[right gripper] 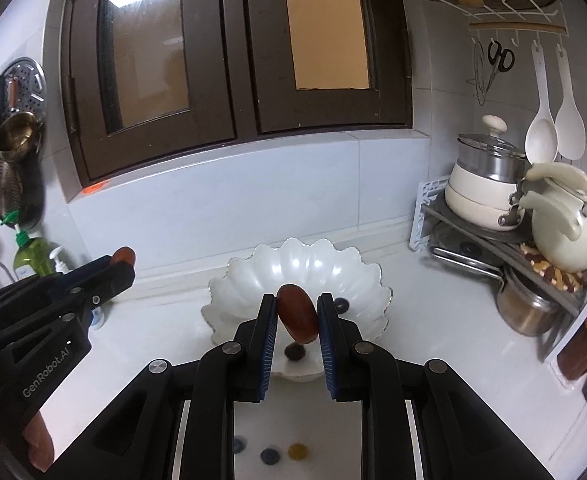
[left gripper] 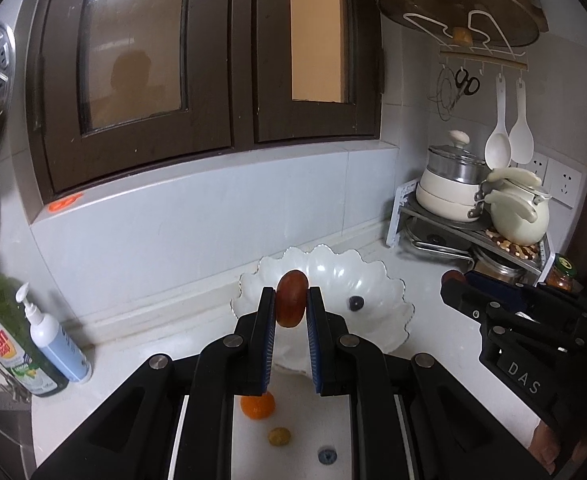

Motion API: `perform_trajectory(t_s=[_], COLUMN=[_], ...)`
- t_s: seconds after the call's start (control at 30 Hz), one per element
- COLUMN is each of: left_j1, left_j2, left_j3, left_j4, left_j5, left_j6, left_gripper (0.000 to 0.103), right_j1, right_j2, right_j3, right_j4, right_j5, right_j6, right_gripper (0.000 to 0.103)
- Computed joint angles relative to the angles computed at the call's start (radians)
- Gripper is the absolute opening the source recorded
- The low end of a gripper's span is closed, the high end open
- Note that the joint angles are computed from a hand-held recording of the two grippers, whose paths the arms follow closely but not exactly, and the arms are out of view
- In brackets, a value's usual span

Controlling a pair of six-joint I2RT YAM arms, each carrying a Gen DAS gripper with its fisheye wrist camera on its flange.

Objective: Organize fruits
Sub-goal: 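Carry the red date with the right gripper up over the white bowl, then lower the date into the bowl and open the right gripper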

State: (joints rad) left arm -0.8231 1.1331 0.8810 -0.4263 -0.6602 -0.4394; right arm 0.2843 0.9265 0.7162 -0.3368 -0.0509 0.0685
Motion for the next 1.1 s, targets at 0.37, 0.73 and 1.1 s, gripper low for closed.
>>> perform_trajectory(t_s=[0.37,0.73,1.1], left_j1=[0.080,0.138,0.250], left_j2=[0.136,0.309,0.502], left_j3=[0.136,0.282,0.447], left_j4=[0.012,0.017,-0.045], left_j5=[0.038,0.057,0.193], left_j6=[0.042,0.105,0.121], left_gripper=[0.016,0.016,0.016], right_j1=[-0.050,-0.074,-0.086], right_j2=[0.188,0.413,0.661], right_j3=[0.153,0.347,0.547], right_j4=[0.001,-0.050,-0.155], right_j5=[-0.031,-0.034,-0.077], right_j6=[-0.046,-0.076,-0.083], right_gripper=[0.022,0.022,0.022])
